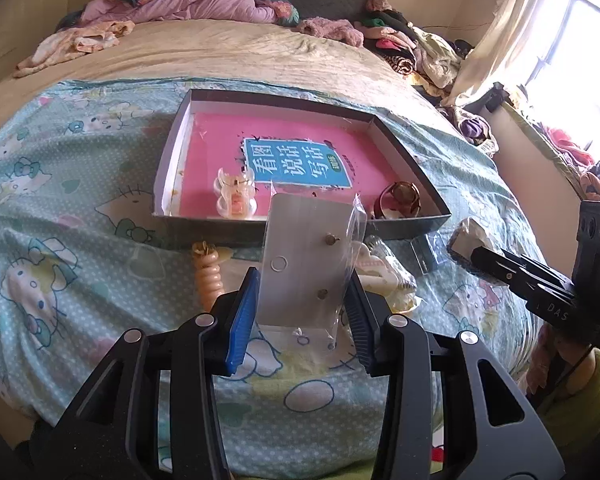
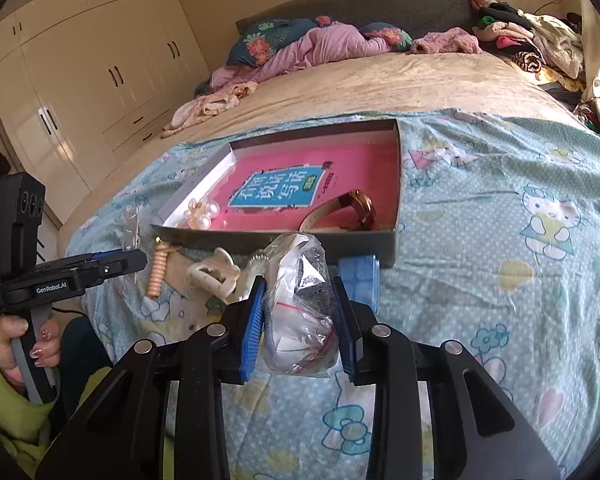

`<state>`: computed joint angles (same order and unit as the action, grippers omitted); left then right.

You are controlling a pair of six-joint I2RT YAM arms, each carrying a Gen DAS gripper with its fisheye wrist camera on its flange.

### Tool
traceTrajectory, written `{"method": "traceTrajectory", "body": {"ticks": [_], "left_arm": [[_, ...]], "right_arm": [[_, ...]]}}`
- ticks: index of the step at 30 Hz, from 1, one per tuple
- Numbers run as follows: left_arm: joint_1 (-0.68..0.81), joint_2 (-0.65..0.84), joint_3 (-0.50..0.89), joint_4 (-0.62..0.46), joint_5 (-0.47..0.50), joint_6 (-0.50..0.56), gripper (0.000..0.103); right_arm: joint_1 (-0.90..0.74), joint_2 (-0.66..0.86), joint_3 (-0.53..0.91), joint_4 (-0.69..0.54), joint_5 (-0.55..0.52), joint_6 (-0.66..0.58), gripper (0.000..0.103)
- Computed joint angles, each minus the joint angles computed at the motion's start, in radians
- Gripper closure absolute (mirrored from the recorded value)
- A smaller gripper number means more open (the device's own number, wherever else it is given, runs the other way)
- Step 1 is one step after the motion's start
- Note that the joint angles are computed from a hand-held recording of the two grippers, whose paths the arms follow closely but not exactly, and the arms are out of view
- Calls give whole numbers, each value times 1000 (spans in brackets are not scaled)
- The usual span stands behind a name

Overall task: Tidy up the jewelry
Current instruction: 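Lower the white card and clear bag into the pink box and open both tools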

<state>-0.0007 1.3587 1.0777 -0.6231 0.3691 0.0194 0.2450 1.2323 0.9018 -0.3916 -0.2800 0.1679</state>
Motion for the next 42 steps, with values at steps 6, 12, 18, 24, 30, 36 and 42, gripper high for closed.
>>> {"method": "traceTrajectory", "body": {"ticks": [6,12,18,24,30,36,42], "left_arm": [[33,47,81,-3,7,-13,69],[57,103,164,-6,-4,-23,69],[55,167,231,-2,-8,-43,69],[24,227,279,-3,-25,-57,69],[-18,298,332,-9,-51,-55,69],[-50,361,383,-19,-67,-45,69],[-82,414,418,-28,-75,-37,69]], "right_arm": [[4,54,76,32,-9,-7,72],[4,125,154,77,-11,-9,72],[-6,199,232,106,-4,-19,72],[-17,267,299,116,-4,-23,72],[-30,323,338,122,-9,-23,72],[-39,374,380,114,-5,-28,72],[-45,417,418,116,4,-35,72]]}}
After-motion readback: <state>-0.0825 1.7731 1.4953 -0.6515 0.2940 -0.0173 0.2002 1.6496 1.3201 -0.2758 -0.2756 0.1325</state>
